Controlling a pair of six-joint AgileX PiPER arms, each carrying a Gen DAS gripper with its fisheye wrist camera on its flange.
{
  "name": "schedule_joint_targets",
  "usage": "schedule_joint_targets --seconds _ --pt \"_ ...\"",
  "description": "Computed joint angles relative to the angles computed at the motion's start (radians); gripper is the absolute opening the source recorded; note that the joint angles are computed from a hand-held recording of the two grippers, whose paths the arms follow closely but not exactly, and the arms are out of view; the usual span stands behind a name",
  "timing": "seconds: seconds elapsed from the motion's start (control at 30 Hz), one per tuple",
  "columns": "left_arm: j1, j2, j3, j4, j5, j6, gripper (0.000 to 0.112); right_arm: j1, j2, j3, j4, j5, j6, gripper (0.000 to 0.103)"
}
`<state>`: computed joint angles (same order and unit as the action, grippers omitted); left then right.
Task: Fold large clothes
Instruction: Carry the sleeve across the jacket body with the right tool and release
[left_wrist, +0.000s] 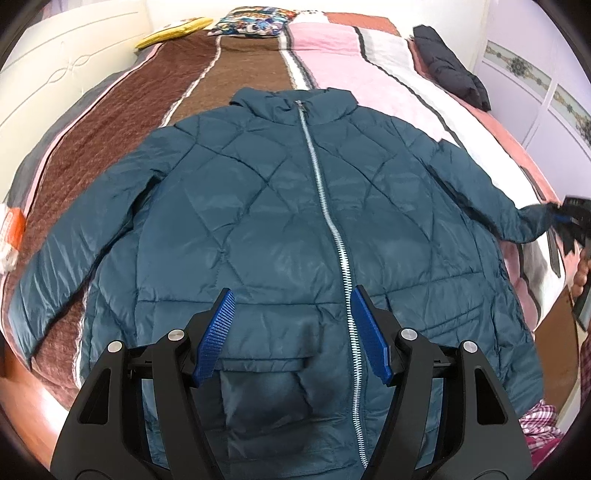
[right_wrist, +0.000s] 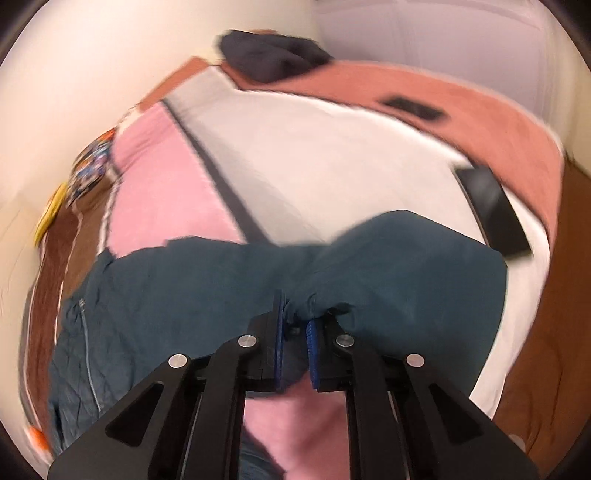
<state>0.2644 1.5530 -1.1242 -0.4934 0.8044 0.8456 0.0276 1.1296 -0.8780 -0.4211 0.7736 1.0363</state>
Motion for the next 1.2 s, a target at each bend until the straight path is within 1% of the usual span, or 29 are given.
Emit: schedule_joint_targets --seconds 0.17,0.23,0.37,0.47,0.5,0.6,0.77,0.87,0.9,0.93,0.97,1.0,1.03,1.1,1.2 --pt "0.075 0.023 -0.012 -0.046 0.01 0.038 0.065 0.236 0.172 -0.208 -0.169 0.07 0.05 0.012" --pt "0.104 0.034 -0.018 -0.057 0.013 0.049 0.065 0.297 0.233 -0.28 -0.185 0.081 0.028 0.012" --pt "0.151 0.05 -0.028 -0.079 0.017 0.068 0.065 0.386 0.385 -0.441 -0.16 0.076 -0.055 0.012" --pt "0.187 0.061 -0.037 -0.097 0.019 0.085 0.065 0.478 0.52 -0.578 -0.153 0.088 -0.122 0.012" --pt "0.196 0.064 -0.041 -0.099 0.021 0.086 0.065 0.506 0.546 -0.602 -0.157 0.095 -0.131 0.012" --pt "0.222 0.077 -0.051 -0.103 0.022 0.089 0.065 0.593 0.689 -0.745 -0.15 0.134 -0.233 0.012" --pt "0.248 0.093 -0.057 -0.104 0.02 0.092 0.065 0.675 0.861 -0.905 -0.099 0.169 -0.383 0.012" --pt "0.249 0.103 -0.065 -0.101 0.022 0.084 0.065 0.691 0.996 -1.05 -0.002 0.247 -0.515 0.012" --pt "0.251 0.102 -0.065 -0.102 0.024 0.087 0.065 0.69 0.999 -1.058 0.003 0.254 -0.52 0.018" --pt "0.251 0.102 -0.065 -0.105 0.024 0.091 0.065 0.692 1.035 -1.101 0.047 0.279 -0.555 0.031" --pt "0.252 0.1 -0.065 -0.108 0.024 0.098 0.065 0.693 1.051 -1.123 0.072 0.295 -0.574 0.038" --pt "0.253 0.097 -0.064 -0.111 0.023 0.105 0.065 0.695 1.057 -1.123 0.1 0.291 -0.593 0.052" --pt "0.253 0.094 -0.062 -0.113 0.021 0.109 0.065 0.699 1.054 -1.119 0.104 0.284 -0.593 0.06" --pt "0.246 0.107 -0.078 -0.105 0.018 0.101 0.065 0.708 1.008 -1.054 0.104 0.237 -0.573 0.06" --pt "0.231 0.13 -0.11 -0.109 0.015 0.099 0.065 0.692 0.925 -0.944 0.169 0.164 -0.563 0.061"
